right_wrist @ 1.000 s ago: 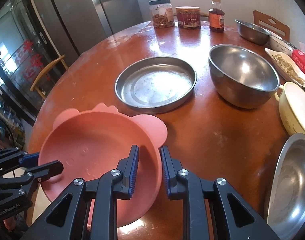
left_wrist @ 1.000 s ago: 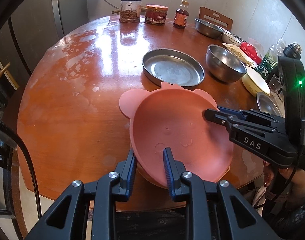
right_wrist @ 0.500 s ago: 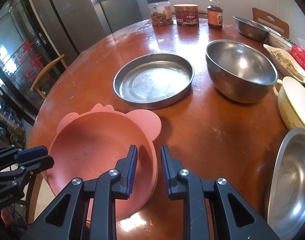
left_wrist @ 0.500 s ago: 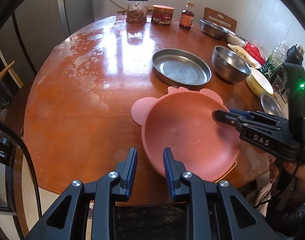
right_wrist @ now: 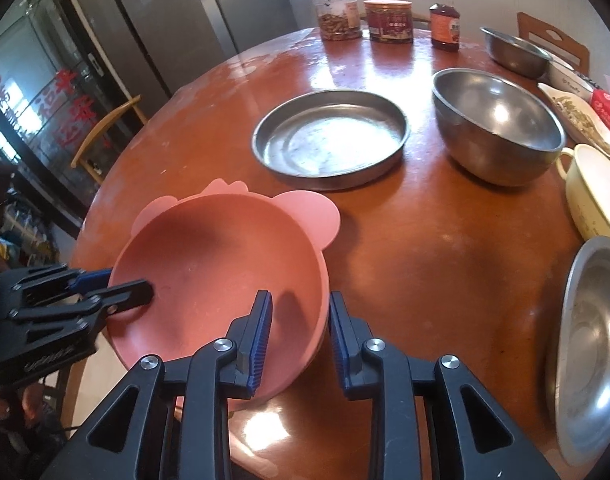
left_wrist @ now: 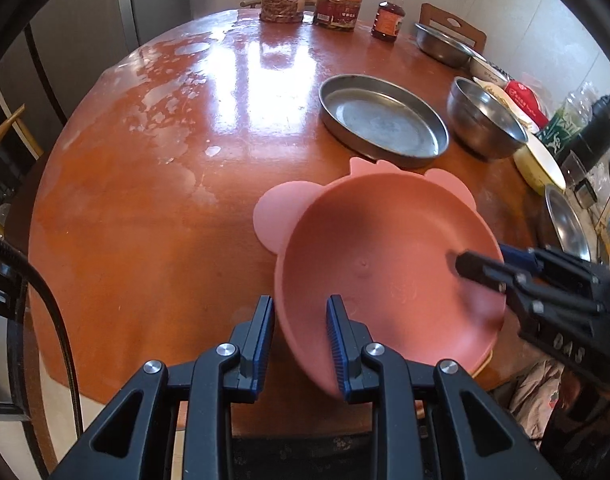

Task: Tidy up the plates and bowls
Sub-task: 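Open both grippers and withdraw from the pink plate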

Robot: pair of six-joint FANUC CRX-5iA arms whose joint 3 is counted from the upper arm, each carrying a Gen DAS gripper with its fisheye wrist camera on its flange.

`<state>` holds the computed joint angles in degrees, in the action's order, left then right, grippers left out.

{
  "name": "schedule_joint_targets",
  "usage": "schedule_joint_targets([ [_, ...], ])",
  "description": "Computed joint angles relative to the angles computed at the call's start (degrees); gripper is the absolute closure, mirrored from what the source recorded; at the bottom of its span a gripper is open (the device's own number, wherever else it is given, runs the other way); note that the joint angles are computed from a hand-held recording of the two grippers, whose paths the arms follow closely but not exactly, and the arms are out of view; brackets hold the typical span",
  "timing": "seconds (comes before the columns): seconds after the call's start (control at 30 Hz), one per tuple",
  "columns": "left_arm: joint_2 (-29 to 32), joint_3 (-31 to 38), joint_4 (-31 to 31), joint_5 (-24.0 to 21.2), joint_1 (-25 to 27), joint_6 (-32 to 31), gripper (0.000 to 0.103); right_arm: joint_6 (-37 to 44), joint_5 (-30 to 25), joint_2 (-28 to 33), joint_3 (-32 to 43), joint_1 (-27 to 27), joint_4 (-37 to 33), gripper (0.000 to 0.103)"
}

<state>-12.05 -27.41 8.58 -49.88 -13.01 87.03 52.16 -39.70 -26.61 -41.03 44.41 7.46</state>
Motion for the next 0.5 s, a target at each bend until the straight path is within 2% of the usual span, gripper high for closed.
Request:
schedule_joint_targets([
  [0.17, 1.23, 0.68, 0.84, 1.13, 1.59, -1.17, 0.076, 1.11, 0.28, 0.48, 0.76, -0.08, -1.28, 0.068],
  [0.27, -0.51, -0.63, 4.26, 1.99, 3.24, -4.48, 0.076, -2.18, 1.07, -0.90, -0.21, -0.48, 1.17, 0.066],
  [0.33, -1.58, -0.89, 6.12, 2.41, 4.00, -6.84, 0.072, -2.80, 1.41, -1.70, -0.13, -1.87, 0.81, 0.064],
  [0.37, -1.80, -0.68, 6.62, 2.66, 4.21, -7.51, 0.064, -3.90, 1.86, -2.12, -0.29, -2.64, 1.25, 0.062],
  [0.4, -1.79, -0.20, 6.64, 3.18, 4.22, -7.93, 0.057, -5.60, 2.70, -2.43, -0.54, -3.53, 2.23, 0.056],
  [0.43, -1.45, 0.83, 5.63, 3.49, 3.92, -7.20, 0.056, -6.55, 3.25, -2.43, -0.48, -4.33, 2.68, 0.053],
  [0.5, -0.20, 2.95, 4.43, 3.96, 3.53, -5.95, 0.056, -7.11, 3.83, -1.72, 0.24, -5.85, 2.82, 0.052],
])
